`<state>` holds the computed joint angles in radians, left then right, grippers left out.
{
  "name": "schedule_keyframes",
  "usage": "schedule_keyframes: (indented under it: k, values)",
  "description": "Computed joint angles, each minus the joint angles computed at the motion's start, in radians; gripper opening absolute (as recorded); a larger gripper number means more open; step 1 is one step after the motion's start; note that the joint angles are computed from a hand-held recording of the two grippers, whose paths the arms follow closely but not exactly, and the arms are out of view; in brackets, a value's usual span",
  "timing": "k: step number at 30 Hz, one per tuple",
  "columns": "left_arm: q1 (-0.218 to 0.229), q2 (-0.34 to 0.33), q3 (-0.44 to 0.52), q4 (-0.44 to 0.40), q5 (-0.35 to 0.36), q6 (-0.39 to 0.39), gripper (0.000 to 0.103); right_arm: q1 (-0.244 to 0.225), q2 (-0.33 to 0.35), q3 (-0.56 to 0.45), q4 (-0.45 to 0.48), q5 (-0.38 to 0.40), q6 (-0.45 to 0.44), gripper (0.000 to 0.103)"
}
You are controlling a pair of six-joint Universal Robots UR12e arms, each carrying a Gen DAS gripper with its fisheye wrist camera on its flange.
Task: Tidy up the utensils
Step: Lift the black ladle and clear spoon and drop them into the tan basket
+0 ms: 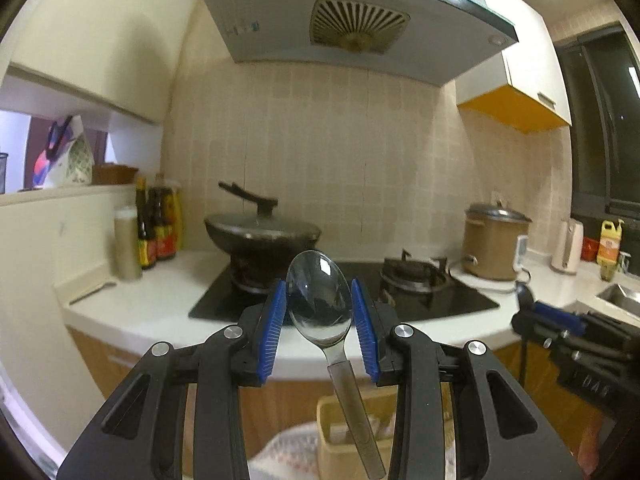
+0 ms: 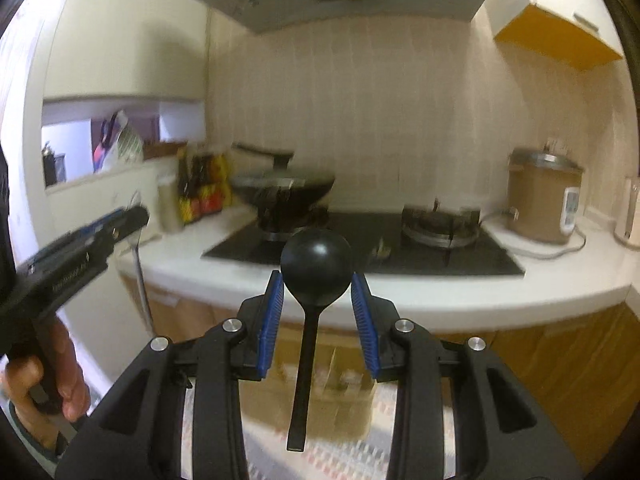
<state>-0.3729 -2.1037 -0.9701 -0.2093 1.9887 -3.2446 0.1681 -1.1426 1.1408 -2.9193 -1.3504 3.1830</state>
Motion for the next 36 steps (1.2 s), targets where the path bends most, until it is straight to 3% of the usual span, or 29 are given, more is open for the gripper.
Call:
schedule_keyframes:
  k: [4,7,16,25,34,36]
  values:
    - [0.000,-0.064,0.079,0.067,0.036,0.053,0.032,-0.007,0.051,-0.067,-0.050,-0.028,0.028,0.032]
    - [0.004,-0.098,0.111,0.097,0.022,0.078,0.032,-0.011,0.088,-0.107,-0.057,-0.046,0.035,0.032]
    - [0.014,-0.151,0.134,0.108,0.039,0.057,0.032,-0.017,0.160,-0.150,-0.040,-0.021,0.058,0.032]
    - [0.025,-0.154,0.098,0.091,0.025,0.021,0.032,-0.021,0.179,-0.137,-0.051,0.004,0.082,0.032]
    - [0.025,-0.134,0.050,0.113,0.021,0.033,0.035,-0.025,0.161,-0.109,-0.050,0.036,0.076,0.033]
    - [0.026,-0.123,0.035,0.116,0.017,0.025,0.037,-0.026,0.150,-0.097,-0.046,0.042,0.072,0.042]
